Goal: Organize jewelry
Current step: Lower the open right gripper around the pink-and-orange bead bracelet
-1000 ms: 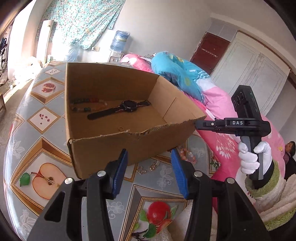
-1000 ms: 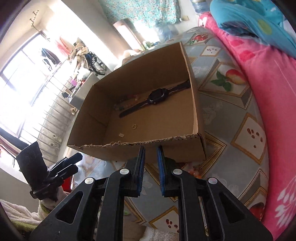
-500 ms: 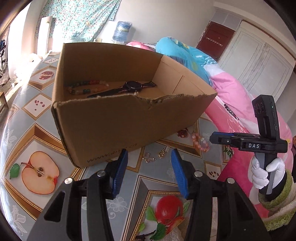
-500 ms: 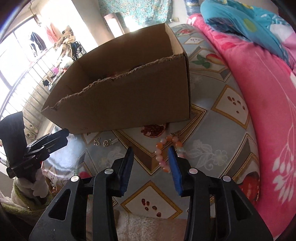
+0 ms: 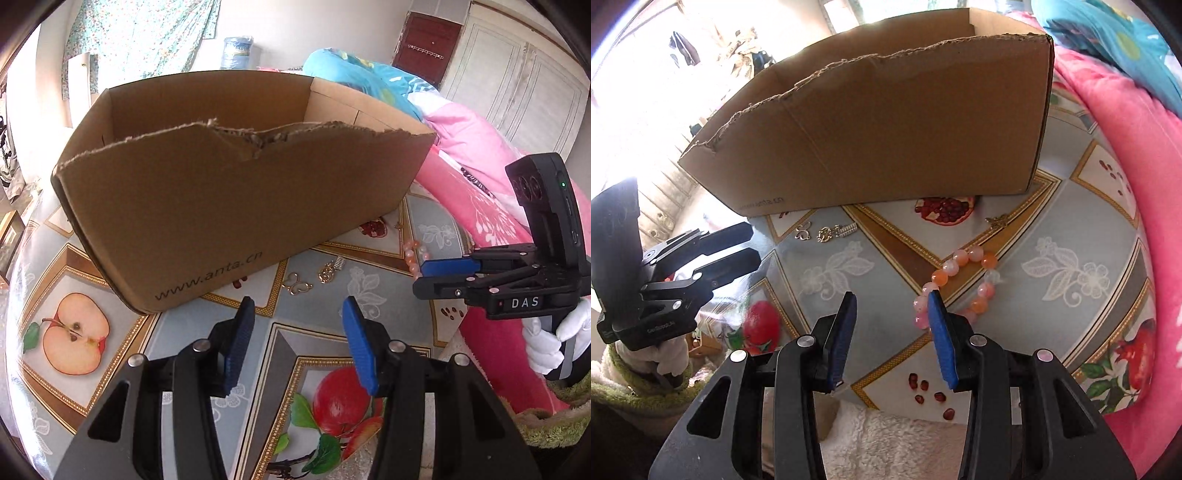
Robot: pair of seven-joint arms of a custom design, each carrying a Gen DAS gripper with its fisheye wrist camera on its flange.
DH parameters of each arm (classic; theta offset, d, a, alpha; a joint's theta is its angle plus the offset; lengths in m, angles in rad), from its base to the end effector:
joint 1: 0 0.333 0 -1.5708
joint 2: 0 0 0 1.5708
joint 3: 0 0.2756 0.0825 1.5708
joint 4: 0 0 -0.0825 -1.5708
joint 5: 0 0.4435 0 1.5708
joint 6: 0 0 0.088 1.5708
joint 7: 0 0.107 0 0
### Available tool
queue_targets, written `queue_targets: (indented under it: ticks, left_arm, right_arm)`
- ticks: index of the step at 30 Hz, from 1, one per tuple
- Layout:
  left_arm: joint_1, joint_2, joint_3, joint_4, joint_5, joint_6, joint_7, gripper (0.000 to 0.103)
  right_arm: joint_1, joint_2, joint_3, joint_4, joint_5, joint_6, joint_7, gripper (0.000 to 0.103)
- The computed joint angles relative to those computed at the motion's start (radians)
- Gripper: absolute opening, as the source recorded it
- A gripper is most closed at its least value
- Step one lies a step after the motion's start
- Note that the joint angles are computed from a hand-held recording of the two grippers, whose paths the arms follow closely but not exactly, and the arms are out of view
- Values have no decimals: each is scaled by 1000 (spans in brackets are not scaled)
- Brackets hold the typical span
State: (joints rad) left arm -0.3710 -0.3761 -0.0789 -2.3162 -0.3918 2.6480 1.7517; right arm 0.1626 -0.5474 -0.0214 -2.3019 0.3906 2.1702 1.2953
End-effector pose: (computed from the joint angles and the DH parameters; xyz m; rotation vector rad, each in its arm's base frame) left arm 0.5031 -0.2339 0.5102 -1.5655 2.2573 -1.0378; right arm 0.4954 0.0844 0.5520 -2.0554 1.5747 -0.0810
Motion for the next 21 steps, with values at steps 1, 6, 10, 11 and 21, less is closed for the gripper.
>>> queue_targets:
  ticks: [1, 6, 10, 11, 21]
  left_arm:
    - [0, -2, 1, -2, -2, 0, 3, 48]
    - [-1, 9, 0, 8, -8, 4, 1, 48]
    - [1, 16, -5, 11, -8, 9, -5, 48]
    - [4, 19, -8, 13, -2, 7, -10, 48]
    - [21, 38, -35, 28, 67, 8, -60, 48]
  right_arm:
    - [2, -9, -3, -6, 6, -7, -1, 39]
    - [2, -70, -7, -44, 15, -9, -16, 39]
    - [2, -117, -20, -69, 40, 67, -38, 39]
    - [-6, -117, -16, -70, 34, 90, -34, 39]
    - [-78, 32, 45, -29, -176, 276, 25, 17]
